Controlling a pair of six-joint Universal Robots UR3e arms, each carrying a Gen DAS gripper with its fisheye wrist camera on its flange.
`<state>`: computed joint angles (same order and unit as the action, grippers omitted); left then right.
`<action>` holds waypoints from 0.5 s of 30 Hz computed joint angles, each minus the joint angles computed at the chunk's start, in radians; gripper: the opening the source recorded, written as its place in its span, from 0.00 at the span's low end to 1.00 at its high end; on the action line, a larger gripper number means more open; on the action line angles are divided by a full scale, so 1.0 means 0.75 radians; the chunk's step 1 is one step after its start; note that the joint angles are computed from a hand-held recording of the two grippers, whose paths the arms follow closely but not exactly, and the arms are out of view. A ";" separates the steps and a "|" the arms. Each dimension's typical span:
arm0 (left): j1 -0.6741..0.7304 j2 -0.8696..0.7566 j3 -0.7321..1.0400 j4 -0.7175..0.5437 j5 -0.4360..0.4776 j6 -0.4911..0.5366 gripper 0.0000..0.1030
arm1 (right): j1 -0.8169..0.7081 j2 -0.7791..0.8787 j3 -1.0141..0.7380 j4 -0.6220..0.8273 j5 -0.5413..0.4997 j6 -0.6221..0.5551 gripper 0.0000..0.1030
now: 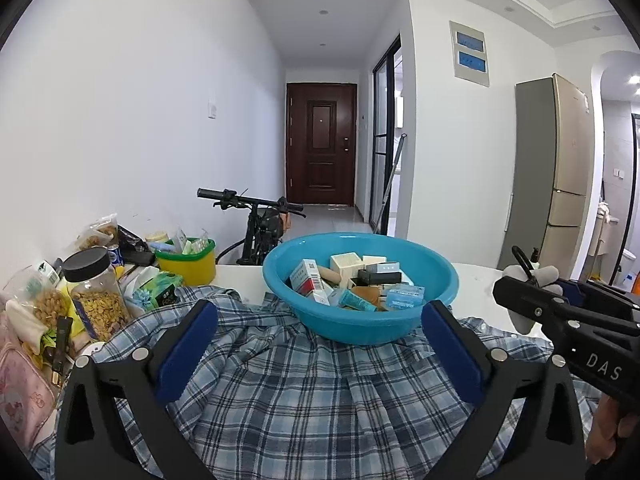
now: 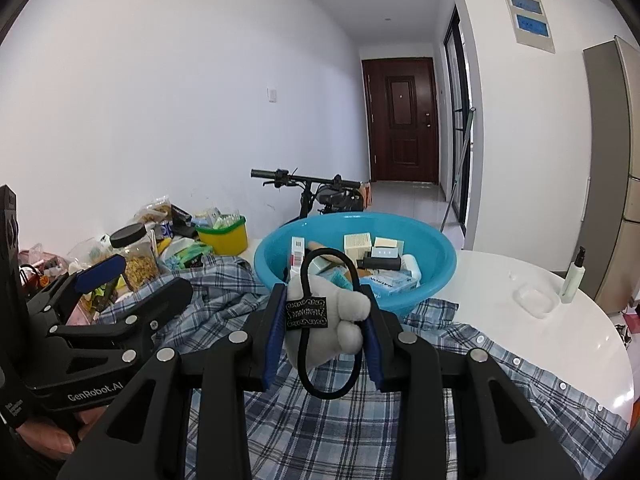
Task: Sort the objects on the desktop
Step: 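Lift the held white item with the right tool toward the turquoise basin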
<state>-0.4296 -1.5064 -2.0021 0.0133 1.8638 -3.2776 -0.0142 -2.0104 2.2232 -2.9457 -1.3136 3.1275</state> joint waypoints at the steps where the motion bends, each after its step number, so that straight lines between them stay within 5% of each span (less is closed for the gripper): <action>1: 0.003 0.011 -0.003 -0.008 -0.012 -0.004 1.00 | 0.000 -0.010 0.002 0.000 0.000 0.002 0.32; 15: -0.041 0.019 0.078 -0.031 0.046 0.053 1.00 | -0.018 -0.064 -0.046 0.020 0.011 -0.008 0.32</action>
<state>-0.4606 -1.4919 -1.9436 -0.0096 1.8979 -3.2375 -0.0274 -2.0582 2.1890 -2.9308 -1.3054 3.1216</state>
